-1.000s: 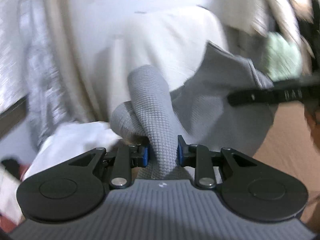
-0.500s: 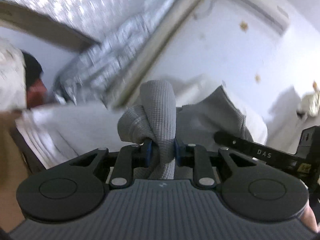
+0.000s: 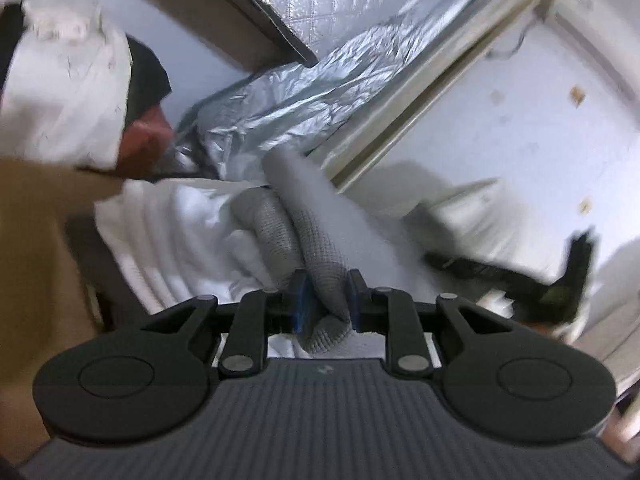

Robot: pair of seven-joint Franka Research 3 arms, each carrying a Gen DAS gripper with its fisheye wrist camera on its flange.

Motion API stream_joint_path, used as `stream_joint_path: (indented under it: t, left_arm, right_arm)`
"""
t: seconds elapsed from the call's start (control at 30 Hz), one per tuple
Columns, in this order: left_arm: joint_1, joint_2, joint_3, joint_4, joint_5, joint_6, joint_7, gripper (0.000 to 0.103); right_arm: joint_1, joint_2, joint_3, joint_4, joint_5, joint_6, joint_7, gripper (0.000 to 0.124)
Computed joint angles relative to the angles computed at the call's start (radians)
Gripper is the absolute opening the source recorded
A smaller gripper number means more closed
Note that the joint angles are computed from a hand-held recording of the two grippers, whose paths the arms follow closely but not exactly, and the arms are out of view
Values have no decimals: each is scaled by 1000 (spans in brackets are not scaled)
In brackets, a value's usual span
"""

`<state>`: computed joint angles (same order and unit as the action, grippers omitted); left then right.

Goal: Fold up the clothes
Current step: 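Lift the folded shirt with both grippers and carry it onto the clothes stack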

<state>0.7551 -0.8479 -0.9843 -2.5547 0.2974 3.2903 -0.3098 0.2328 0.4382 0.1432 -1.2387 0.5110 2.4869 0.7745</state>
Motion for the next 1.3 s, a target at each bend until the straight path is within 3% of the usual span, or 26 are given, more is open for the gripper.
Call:
stream_joint_path:
  t: [0.03,0.13,0.2,0.3,0.37,0.43,0.47,0.5,0.53,0.57,0.6,0.63,0.7,0.77,0.8,0.87,0.93,1.0,1.13,1.17,1.23,1.3]
  left_arm:
    - [21,-28,-15,-23,-21,59,-31,22]
    - [37,-10,-35,-25,-48,115,-20,26]
    - [14,9,-29,-12,-50,78,11,31]
    - [-38,9,-4,7,-28,5,50,31]
    - [-102,50,39,48,23,-124,102,36]
    - [-158,87,66,97,62,-266,137,47]
    - [-185,107,76,122,67,-340,143,62]
    - [-205,124,83,143,69,-407,145,69]
    - [-211,132,85,150,79,-429,140,69]
    - [-211,127,88,138,90,-400,117,68]
    - [-209,120,91,125,101,-368,91,66]
    - [-197,107,90,103,107,-313,48,65]
    - [-160,74,82,60,114,-199,-43,34]
    - [-120,45,65,33,124,-123,-104,31]
    - [-98,28,54,20,120,-84,-128,31]
    - [-82,25,44,16,115,-62,-128,31]
    - [-80,35,43,18,110,-54,-114,31]
    - [-118,62,72,31,116,-91,-78,31]
    - [-178,102,113,60,146,-176,-47,37]
    - [-183,122,117,62,153,-173,-53,40]
    - [-126,99,80,43,151,-96,-115,42]
    - [-62,69,34,23,118,-15,-158,42]
  right_arm:
    - [-4,19,-1,22,8,-14,22,36]
    - [-35,36,19,39,78,-36,46,40]
    - [-46,29,20,27,107,-40,65,55]
    - [-58,-17,16,-60,145,36,67,60]
    - [-44,-64,-1,-147,141,154,69,73]
    - [-36,-147,6,-313,102,393,61,77]
    - [1,-189,-25,-393,97,508,45,80]
    - [26,-223,-48,-448,121,566,11,80]
    - [20,-246,-36,-474,215,568,-68,80]
    - [-21,-270,0,-487,304,515,-129,80]
    - [-96,-283,57,-484,369,406,-126,80]
    - [-151,-279,79,-457,394,267,-73,80]
    - [-155,-234,20,-375,428,17,102,80]
    - [-162,-156,-8,-286,484,-122,236,80]
    - [-173,-122,-3,-252,495,-148,294,81]
    - [-142,-89,-25,-230,490,-78,332,82]
    - [-147,-80,1,-239,540,3,215,81]
    - [-146,-95,23,-267,576,67,73,63]
    - [-119,-149,48,-344,650,203,-201,55]
    - [-112,-146,42,-339,647,208,-207,55]
    - [-107,-145,30,-336,646,204,-189,57]
    - [-106,-147,15,-341,639,188,-109,71]
